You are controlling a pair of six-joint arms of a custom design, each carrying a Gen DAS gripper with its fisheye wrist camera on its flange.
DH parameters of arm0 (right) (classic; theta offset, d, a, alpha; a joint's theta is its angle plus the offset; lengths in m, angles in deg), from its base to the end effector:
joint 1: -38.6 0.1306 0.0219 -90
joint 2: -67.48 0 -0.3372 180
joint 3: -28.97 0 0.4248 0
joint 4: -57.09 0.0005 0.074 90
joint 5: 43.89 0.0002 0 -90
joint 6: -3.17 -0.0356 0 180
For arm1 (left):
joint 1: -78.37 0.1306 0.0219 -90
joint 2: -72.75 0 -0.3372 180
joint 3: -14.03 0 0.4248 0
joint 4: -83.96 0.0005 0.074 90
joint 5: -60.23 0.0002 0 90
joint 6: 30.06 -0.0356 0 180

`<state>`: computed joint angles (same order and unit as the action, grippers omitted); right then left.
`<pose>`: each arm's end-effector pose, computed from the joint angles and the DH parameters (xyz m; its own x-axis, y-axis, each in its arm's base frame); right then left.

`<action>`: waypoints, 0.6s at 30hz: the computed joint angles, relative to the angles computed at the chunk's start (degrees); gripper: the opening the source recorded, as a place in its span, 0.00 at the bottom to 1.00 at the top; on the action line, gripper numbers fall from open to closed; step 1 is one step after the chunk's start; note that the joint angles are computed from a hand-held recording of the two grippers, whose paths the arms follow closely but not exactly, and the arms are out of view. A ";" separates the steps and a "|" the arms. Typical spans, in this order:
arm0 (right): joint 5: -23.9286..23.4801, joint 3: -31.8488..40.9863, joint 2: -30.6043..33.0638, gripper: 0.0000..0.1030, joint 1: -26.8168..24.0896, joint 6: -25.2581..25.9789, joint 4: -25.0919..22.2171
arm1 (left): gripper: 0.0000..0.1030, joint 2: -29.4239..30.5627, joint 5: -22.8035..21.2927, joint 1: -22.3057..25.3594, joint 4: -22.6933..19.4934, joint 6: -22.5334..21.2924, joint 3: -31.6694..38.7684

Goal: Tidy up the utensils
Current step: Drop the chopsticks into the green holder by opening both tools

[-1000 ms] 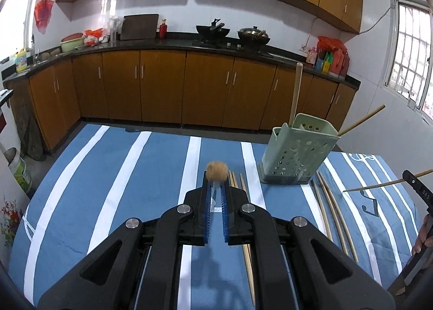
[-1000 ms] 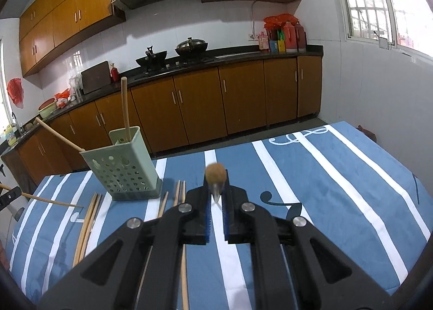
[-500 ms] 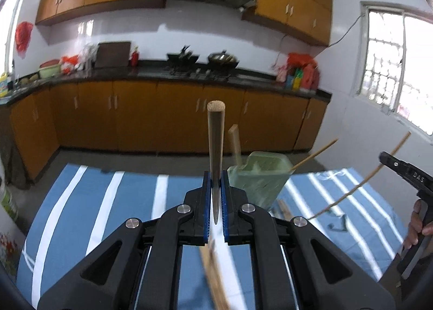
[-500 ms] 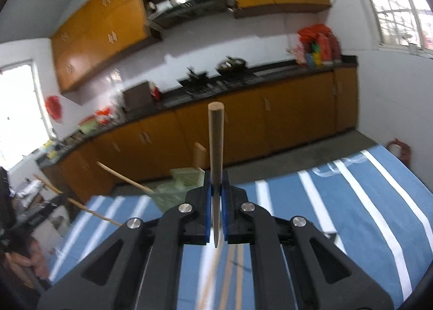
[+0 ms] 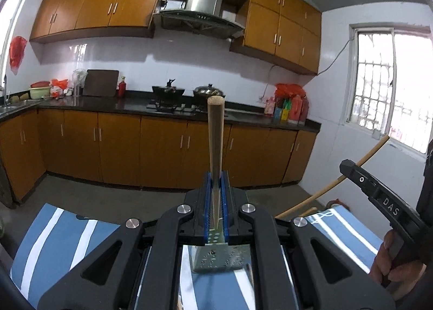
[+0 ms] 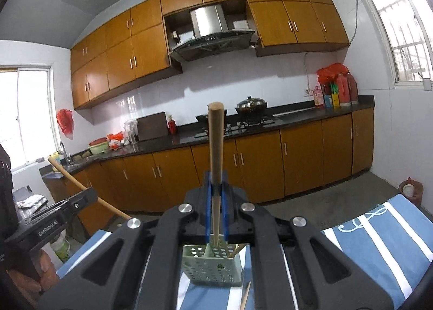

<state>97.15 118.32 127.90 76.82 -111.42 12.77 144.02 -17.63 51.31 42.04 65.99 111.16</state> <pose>0.2689 0.1759 0.6036 -0.1064 0.2493 -0.9626 0.2686 0.9393 0.2136 0.3529 -0.1893 0.6049 -0.3108 0.0431 -0.9495 0.5953 0.7876 -0.1591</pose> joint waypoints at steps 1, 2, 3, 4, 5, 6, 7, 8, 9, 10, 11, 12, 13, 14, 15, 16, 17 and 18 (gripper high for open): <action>-1.57 0.19 0.80 0.07 -1.48 -0.43 -0.50 | 0.07 1.28 -0.02 -0.04 -0.11 0.06 0.42; -3.07 0.28 1.50 0.07 -2.82 -0.89 -1.09 | 0.07 2.07 -0.07 -0.04 -0.60 0.05 0.69; -4.27 0.53 2.34 0.07 -3.97 -1.26 -1.56 | 0.07 2.64 0.01 0.01 -1.01 0.15 0.71; -5.26 0.58 2.88 0.07 -4.81 -1.72 -2.05 | 0.07 2.96 0.31 0.14 -1.42 0.33 0.69; -6.33 0.56 3.36 0.07 -5.58 -2.37 -2.58 | 0.07 3.60 0.77 0.32 -2.01 0.63 0.77; -7.67 0.57 3.83 0.07 -6.53 -3.12 -3.14 | 0.07 3.77 1.00 0.43 -2.26 0.86 0.60; -8.86 0.53 4.19 0.07 -7.33 -3.84 -3.50 | 0.07 4.18 1.31 0.55 -2.51 1.03 0.53; -9.46 0.61 4.59 0.07 -7.76 -4.23 -3.59 | 0.07 4.56 1.52 0.59 -2.72 0.98 0.58; -10.06 0.69 5.00 0.07 -8.21 -4.72 -3.80 | 0.07 4.72 1.65 0.65 -2.85 0.84 0.48; -10.46 0.59 5.21 0.07 -8.57 -4.96 -3.86 | 0.07 4.89 1.63 0.60 -2.99 0.72 0.50; -10.96 0.36 5.32 0.08 -8.95 -5.26 -4.04 | 0.07 5.18 1.58 0.50 -3.21 0.54 0.54; -11.57 0.45 5.66 0.08 -9.27 -5.49 -4.39 | 0.07 5.50 1.51 0.43 -3.59 0.47 0.68; -11.81 0.64 5.97 0.09 -9.40 -5.89 -4.76 | 0.07 5.69 1.47 0.45 -3.96 0.48 0.80; -12.01 0.71 6.08 0.12 -9.56 -6.44 -5.08 | 0.07 5.95 1.42 0.41 -4.39 0.77 0.95; -12.21 0.61 5.97 0.18 -9.65 -6.39 -4.96 | 0.07 6.08 1.46 0.38 -4.72 1.12 1.17; -11.83 0.44 5.76 0.21 -9.41 -6.21 -4.73 | 0.07 5.93 1.57 0.46 -4.62 1.53 1.07; -10.94 0.01 5.25 0.26 -8.93 -5.89 -4.33 | 0.07 5.93 1.31 0.25 -4.60 1.54 1.29; -10.40 -0.18 4.87 0.28 -8.73 -5.48 -4.14 | 0.07 5.89 0.96 0.07 -4.49 1.47 1.43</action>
<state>86.75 118.14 132.77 68.09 -116.90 8.63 149.92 -16.67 51.38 37.54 67.46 112.59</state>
